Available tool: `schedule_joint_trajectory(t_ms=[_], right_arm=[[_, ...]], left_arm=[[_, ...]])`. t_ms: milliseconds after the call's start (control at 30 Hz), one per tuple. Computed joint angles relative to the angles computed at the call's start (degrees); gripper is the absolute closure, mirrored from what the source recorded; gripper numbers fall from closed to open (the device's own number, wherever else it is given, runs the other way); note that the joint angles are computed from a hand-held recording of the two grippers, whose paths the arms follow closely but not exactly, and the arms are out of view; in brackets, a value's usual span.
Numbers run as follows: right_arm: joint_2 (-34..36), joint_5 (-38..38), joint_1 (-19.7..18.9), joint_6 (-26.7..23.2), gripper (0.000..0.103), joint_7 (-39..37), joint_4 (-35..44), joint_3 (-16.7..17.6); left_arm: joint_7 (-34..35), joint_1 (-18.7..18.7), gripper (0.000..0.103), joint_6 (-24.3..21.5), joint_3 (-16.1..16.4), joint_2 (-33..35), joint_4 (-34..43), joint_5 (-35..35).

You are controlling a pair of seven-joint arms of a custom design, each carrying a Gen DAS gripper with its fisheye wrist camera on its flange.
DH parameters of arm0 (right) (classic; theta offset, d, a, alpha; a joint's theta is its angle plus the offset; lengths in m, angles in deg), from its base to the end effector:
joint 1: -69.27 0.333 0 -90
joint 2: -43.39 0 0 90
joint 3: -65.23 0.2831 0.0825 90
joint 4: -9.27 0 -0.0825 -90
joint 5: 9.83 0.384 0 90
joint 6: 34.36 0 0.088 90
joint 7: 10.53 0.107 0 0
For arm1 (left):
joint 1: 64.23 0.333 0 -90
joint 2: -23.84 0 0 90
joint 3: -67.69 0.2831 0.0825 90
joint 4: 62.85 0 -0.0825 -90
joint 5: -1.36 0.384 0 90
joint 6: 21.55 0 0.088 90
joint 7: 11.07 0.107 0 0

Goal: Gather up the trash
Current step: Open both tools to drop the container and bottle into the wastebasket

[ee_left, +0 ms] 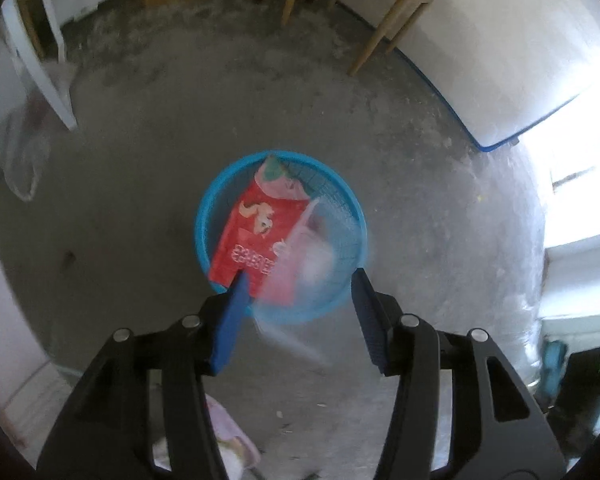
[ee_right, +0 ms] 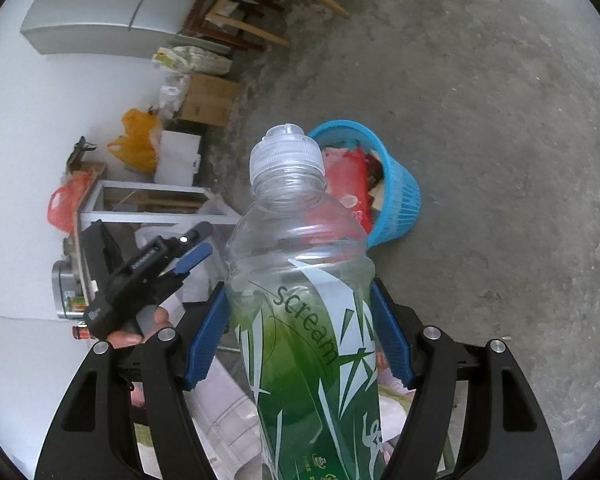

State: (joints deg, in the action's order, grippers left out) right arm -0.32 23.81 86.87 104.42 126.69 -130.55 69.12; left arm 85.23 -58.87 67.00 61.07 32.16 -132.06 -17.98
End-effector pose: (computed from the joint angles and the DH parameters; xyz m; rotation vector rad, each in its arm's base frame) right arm 0.3621 0.1515 0.6166 -0.9240 2.1102 0.4149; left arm 0.5841 -0.0425 0.6836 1.9252 -2.2857 0.5897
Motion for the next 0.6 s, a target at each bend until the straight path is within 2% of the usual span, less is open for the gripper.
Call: schedule_joint_trajectory(t_ms=[100,200,333,433,500,600], right_arm=[[0.9,0.4,0.3,-0.5,0.036,-0.8,-0.3,-0.8],[3.8,1.8,1.2,-0.1,0.036,-2.6,1.0,-1.5],[10.5,6.7,3.6,2.4,0.035,-7.2,4.8,-3.4],[19.3,15.2,5.9,5.5,0.035,-11.0,10.0,-5.3],[24.8,19.8,6.1,6.0,0.035,-12.4,13.7,-5.6],[36.7,23.1,4.6,3.3,0.035,-12.6,23.1,-5.1]], left_arm=[[1.7,1.0,0.052,0.8,0.7,-1.9,-1.3,-1.4],[3.2,2.3,0.052,0.6,1.6,-2.5,0.7,-3.2],[6.1,5.1,0.045,0.7,4.0,-6.7,1.2,-6.2],[9.8,6.8,0.040,0.8,6.5,-10.6,0.0,-7.6],[12.1,8.0,0.039,1.8,8.9,-15.0,-3.0,-7.6],[14.5,8.8,0.036,3.3,12.6,-21.4,-8.5,-7.0]])
